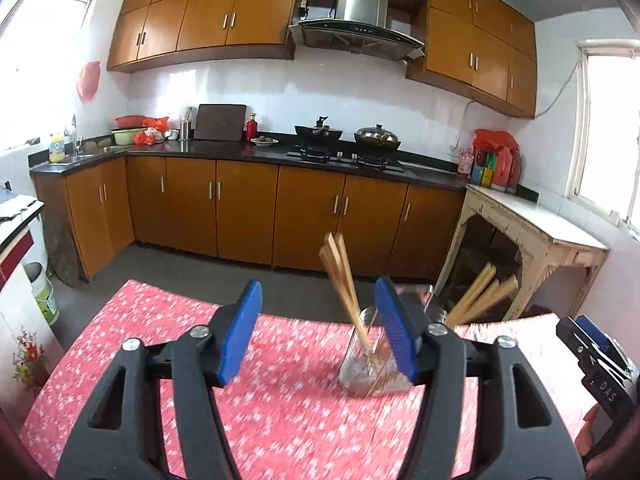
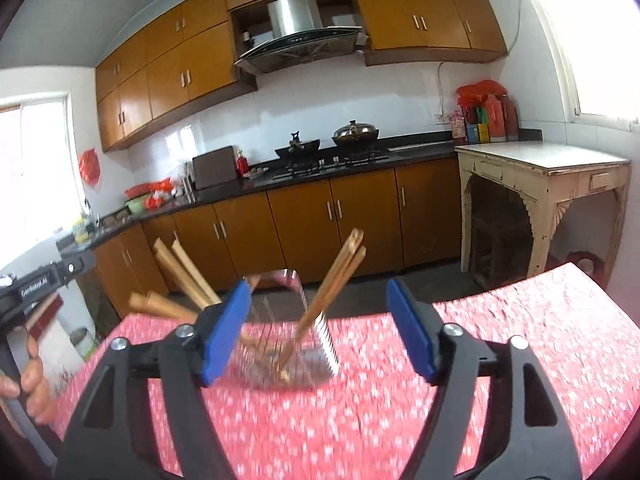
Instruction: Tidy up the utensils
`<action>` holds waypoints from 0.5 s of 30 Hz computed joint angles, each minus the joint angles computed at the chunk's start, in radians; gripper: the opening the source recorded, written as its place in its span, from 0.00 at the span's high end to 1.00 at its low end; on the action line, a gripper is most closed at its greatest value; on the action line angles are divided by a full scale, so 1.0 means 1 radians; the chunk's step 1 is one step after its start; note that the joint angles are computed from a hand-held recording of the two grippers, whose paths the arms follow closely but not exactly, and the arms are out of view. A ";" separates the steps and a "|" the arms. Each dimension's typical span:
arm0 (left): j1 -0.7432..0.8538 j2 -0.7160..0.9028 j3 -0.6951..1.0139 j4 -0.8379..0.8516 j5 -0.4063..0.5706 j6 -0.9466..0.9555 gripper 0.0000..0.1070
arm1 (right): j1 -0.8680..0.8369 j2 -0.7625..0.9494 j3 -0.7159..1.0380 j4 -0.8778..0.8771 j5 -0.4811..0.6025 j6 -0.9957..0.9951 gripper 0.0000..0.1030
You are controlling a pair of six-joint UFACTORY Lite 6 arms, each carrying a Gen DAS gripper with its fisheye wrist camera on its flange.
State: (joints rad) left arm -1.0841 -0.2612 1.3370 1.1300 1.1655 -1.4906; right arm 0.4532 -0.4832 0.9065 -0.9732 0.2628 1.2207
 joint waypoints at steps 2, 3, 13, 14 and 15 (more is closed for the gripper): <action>-0.109 -0.069 -0.109 0.042 0.089 -0.072 0.34 | 0.098 -0.091 -0.094 -0.137 0.082 0.142 0.22; -0.169 -0.096 -0.156 0.059 0.133 -0.106 0.30 | 0.156 -0.129 -0.135 -0.196 0.135 0.209 0.19; -0.614 -0.132 -0.413 0.106 0.498 -0.400 0.06 | 0.864 -0.288 -0.405 -0.467 0.840 0.632 0.04; -0.634 -0.123 -0.427 0.099 0.516 -0.423 0.06 | 0.908 -0.284 -0.414 -0.467 0.887 0.649 0.04; -0.644 -0.115 -0.434 0.093 0.525 -0.436 0.06 | 0.970 -0.276 -0.429 -0.462 0.954 0.671 0.04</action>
State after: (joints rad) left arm -1.7278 -0.3764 0.9033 1.2229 1.6909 -1.9265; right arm 1.4237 -0.7593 0.4777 -1.4351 1.2166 1.8919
